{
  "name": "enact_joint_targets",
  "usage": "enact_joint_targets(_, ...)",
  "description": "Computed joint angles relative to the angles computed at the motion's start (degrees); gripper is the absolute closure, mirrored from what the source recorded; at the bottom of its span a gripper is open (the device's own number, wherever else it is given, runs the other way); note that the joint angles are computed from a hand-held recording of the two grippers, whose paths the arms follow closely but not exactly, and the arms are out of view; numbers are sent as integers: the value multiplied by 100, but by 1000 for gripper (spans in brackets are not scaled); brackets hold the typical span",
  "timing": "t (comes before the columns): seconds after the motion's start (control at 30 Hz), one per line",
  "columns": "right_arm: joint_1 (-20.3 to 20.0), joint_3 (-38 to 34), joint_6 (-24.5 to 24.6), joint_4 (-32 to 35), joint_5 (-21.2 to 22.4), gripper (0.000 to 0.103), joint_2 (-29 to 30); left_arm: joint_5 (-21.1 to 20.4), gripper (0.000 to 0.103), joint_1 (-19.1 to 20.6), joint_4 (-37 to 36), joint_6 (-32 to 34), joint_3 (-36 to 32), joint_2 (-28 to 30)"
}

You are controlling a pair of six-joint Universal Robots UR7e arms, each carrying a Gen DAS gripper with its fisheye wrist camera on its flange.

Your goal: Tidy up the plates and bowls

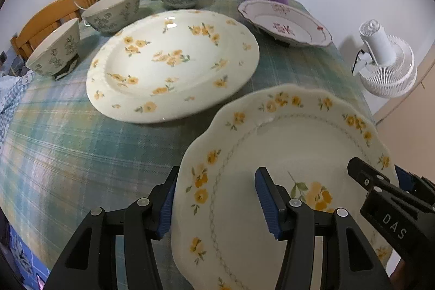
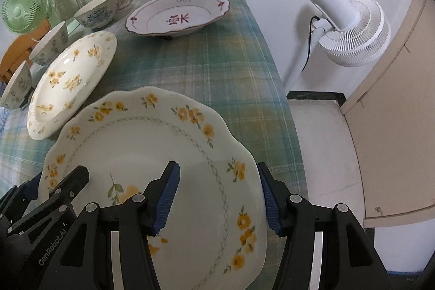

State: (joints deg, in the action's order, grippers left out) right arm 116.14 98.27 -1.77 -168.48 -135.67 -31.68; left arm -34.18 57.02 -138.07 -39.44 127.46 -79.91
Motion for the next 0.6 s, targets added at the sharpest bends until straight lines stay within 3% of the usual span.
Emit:
enact_joint_targets(0.43,-33,55,-55,-21,-4,42,4,146,41,-49,13,-7,6,93)
enact_joint_targets(0.6,-68,21,97,270,151,39,-76,67,38,-49,240,-84,-78,61)
